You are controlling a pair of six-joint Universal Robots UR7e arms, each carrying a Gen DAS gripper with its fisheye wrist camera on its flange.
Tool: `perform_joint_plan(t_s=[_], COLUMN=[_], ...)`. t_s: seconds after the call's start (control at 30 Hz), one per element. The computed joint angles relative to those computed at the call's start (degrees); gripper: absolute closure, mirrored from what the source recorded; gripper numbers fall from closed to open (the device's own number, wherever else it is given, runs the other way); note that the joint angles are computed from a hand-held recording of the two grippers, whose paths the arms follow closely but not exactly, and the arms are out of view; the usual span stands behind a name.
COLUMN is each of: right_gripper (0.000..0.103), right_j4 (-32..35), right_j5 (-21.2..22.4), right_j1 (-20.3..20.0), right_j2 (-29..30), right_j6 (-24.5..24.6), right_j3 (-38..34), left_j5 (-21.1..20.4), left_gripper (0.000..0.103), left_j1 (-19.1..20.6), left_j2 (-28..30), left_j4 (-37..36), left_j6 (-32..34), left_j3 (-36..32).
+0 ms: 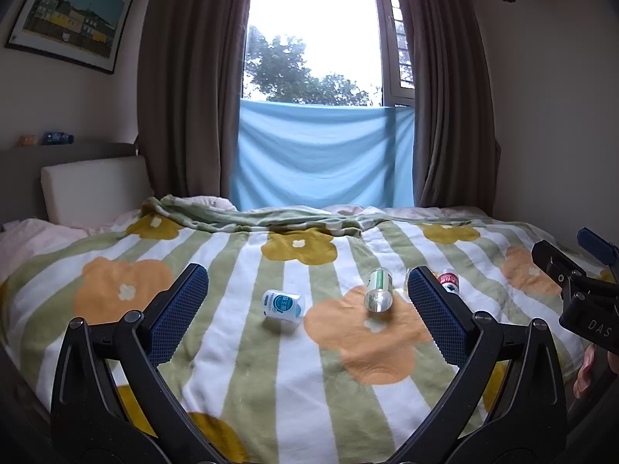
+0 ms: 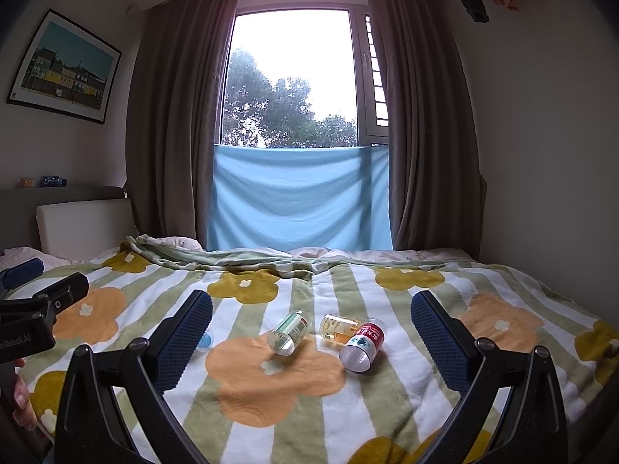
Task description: Flip cup upside down
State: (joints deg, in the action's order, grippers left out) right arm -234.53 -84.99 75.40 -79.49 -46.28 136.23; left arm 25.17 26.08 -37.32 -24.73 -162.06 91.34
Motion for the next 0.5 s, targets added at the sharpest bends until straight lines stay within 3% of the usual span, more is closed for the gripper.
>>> perform_joint_plan(t_s=[0.5], right_gripper=[0.000], right_j4=[0.27], right_j5=[-0.06], right_j1=[-0.01], right_j2=[0.10], right_j6=[0.13], right_j3=[-0.18], left_j5=[0.22], left_gripper=[0.000], left_j1=[0.10], left_j2=[0.15], left_j4=[0.42], left_j6=[-0.36], left_j3=[0.19])
